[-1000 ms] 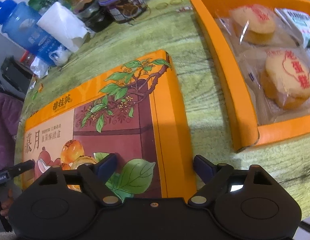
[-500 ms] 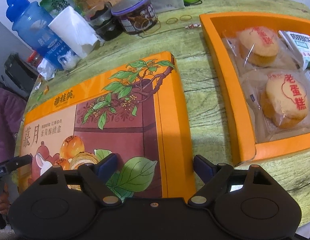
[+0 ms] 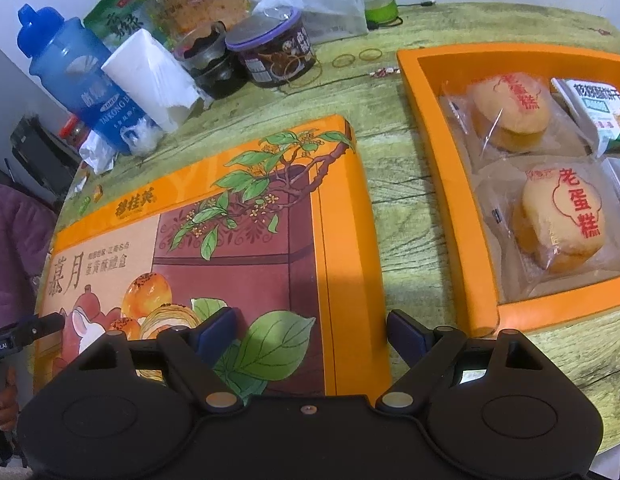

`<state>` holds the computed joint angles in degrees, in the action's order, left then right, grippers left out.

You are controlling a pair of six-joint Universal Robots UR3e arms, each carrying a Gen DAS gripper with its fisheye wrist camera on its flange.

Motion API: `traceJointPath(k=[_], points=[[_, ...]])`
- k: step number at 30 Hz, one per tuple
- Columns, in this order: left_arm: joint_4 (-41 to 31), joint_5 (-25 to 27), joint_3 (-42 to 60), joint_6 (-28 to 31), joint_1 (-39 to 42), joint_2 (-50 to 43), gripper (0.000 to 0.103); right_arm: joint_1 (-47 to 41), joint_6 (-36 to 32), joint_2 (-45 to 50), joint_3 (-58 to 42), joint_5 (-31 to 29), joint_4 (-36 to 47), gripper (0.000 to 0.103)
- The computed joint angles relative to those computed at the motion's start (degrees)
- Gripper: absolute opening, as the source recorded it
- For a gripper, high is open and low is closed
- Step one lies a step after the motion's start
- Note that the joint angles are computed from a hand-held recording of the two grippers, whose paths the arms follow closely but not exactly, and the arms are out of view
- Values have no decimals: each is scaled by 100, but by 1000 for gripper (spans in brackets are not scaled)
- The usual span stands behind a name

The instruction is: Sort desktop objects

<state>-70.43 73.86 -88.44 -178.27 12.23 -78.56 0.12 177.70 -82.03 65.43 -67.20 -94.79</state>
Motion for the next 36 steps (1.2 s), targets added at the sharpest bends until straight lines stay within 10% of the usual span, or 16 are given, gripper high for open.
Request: traceJointPath(k=[36], points=[[232,116,818,-238,-466,-567,95,-323,59,-207,-187,157,-259,82]])
